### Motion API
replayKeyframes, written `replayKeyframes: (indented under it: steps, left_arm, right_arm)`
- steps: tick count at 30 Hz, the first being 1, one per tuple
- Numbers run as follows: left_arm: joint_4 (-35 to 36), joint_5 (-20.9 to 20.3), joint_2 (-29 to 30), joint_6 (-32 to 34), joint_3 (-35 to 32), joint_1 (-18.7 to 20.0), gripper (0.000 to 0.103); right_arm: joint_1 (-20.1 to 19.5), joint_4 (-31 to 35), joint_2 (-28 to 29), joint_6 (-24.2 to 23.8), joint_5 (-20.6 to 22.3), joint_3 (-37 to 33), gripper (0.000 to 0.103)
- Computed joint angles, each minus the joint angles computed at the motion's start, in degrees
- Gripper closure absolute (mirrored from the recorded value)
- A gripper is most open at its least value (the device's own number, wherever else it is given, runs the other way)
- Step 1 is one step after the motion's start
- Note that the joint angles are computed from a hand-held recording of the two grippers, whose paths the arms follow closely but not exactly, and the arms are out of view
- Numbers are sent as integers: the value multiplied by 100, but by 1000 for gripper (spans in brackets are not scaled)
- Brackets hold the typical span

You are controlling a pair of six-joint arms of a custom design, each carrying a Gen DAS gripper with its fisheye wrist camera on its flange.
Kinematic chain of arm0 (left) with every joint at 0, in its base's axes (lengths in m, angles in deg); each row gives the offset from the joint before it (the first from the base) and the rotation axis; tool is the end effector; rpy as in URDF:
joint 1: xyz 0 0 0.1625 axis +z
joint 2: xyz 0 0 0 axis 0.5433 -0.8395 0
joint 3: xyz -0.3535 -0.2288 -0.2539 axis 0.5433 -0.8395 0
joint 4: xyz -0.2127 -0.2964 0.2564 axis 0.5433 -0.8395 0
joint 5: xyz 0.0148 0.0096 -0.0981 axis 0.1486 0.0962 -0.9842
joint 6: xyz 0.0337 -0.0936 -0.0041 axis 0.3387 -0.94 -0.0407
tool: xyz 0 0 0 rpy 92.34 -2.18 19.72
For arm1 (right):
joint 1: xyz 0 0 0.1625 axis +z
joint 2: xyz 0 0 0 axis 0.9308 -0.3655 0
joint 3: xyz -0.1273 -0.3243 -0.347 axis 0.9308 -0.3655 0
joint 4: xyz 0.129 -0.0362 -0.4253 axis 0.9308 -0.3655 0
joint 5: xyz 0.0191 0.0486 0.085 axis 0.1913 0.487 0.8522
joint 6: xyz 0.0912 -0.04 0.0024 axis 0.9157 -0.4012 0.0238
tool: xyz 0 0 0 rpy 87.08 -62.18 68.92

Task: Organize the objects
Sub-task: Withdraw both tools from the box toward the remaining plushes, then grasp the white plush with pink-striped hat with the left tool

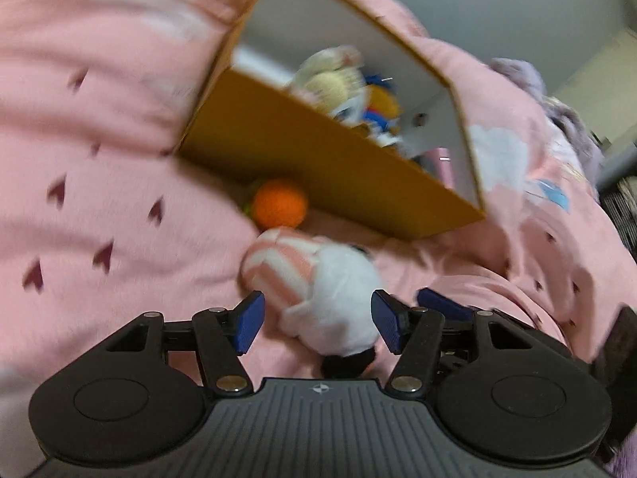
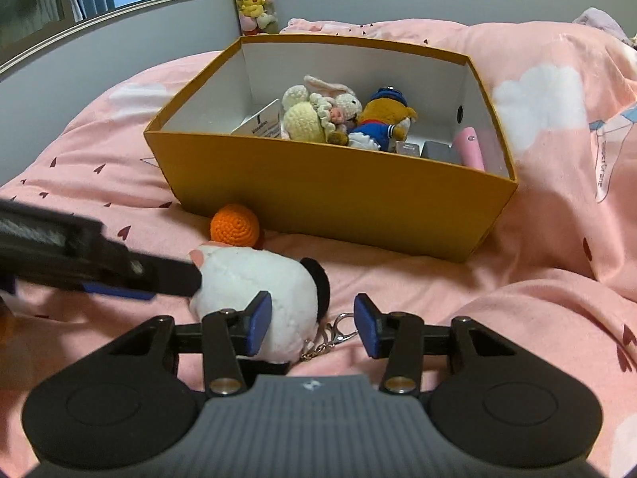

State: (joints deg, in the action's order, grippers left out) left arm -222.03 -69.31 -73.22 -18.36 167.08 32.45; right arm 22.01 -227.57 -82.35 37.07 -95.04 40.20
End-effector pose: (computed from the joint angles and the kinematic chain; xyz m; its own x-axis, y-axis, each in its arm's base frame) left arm -0.1303 -0.7372 0.1101 -0.9369 -0.2569 -0.2370 -0.0491 0.7681 -0.6385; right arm 0.1281 -0.8010 0.1047 -0.6416 -0.6083 0.4672 -0.7563 0.6033 -0.2531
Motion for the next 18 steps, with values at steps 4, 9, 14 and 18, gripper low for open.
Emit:
replayKeyframes:
  steps: [4, 9, 14, 18]
  left_arm:
    - [156, -125, 59, -524, -57, 161, 34]
    - [-264, -486, 237, -643, -139, 302, 31]
    - [-369, -605, 430, -719, -348, 359, 26]
    - [-96, -441, 585, -626, -609, 330, 25]
  right_arm:
    - [7, 28, 27, 130, -51, -65, 55]
    - [70, -88, 139, 282, -364, -143, 55]
    - [84, -21, 187, 316, -494, -214, 56]
    - [74, 46, 217, 386, -548, -268, 57]
